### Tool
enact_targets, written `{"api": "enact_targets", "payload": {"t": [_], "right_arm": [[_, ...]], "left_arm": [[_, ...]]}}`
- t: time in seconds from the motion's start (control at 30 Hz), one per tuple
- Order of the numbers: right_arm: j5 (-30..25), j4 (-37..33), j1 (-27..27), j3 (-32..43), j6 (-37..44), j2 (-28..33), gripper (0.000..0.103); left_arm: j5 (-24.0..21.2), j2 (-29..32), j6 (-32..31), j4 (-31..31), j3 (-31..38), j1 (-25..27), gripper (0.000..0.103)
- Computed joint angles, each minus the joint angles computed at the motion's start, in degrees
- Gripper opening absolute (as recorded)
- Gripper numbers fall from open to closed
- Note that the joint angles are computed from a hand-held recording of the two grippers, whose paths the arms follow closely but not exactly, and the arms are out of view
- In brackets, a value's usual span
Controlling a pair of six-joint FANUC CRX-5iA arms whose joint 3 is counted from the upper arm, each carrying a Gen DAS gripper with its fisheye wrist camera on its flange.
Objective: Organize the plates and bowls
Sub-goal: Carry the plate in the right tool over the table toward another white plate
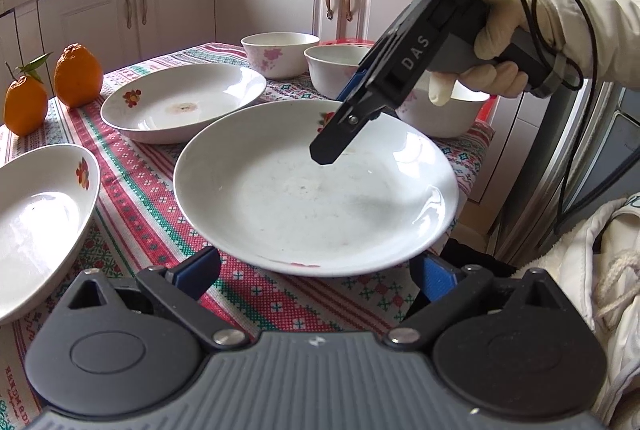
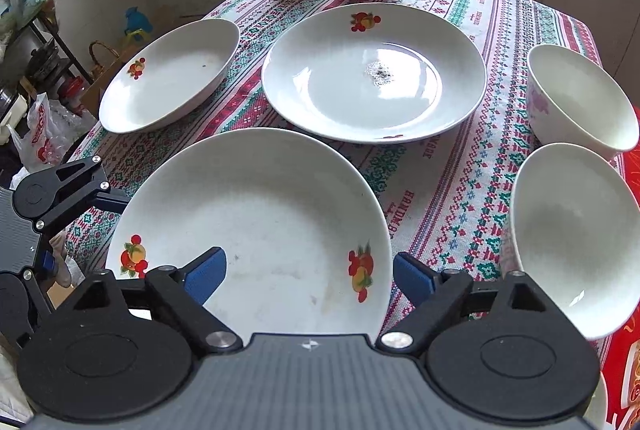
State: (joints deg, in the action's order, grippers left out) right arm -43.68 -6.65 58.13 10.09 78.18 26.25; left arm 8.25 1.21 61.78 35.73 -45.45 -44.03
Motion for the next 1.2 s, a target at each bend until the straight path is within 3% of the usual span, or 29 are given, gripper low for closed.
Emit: {"api": "enact_targets", "payload": {"t": [0.43, 0.73, 0.93, 1.07, 1.2], "right_arm": [[-5.9, -10.0, -3.8, 6.0, 6.7, 2.5, 0.08], [-5.5, -10.4, -4.0, 5.7, 7.7, 2.3, 0.081], [-5.2, -10.2, -3.6, 5.6, 8.4, 2.1, 0.081], [-4.8, -10.3, -3.4, 5.9, 8.5, 1.8, 0.081], [-5.1, -9.6, -2.8, 7.0, 8.8, 2.0, 0.081]], "left_arm": [[-3.0, 0.1, 4.1, -6.0, 1.6, 1.8, 0.091], [-1.4, 0.2, -3.1, 2.1, 0.2, 0.0, 0.09], [1.8, -0.4, -12.0, 12.4, -1.9, -3.2, 0.09], [1.5, -1.6, -10.6, 11.8, -2.5, -2.8, 0.09], [3.7, -3.0, -15.4, 18.8, -4.0, -5.0, 0.09]]}}
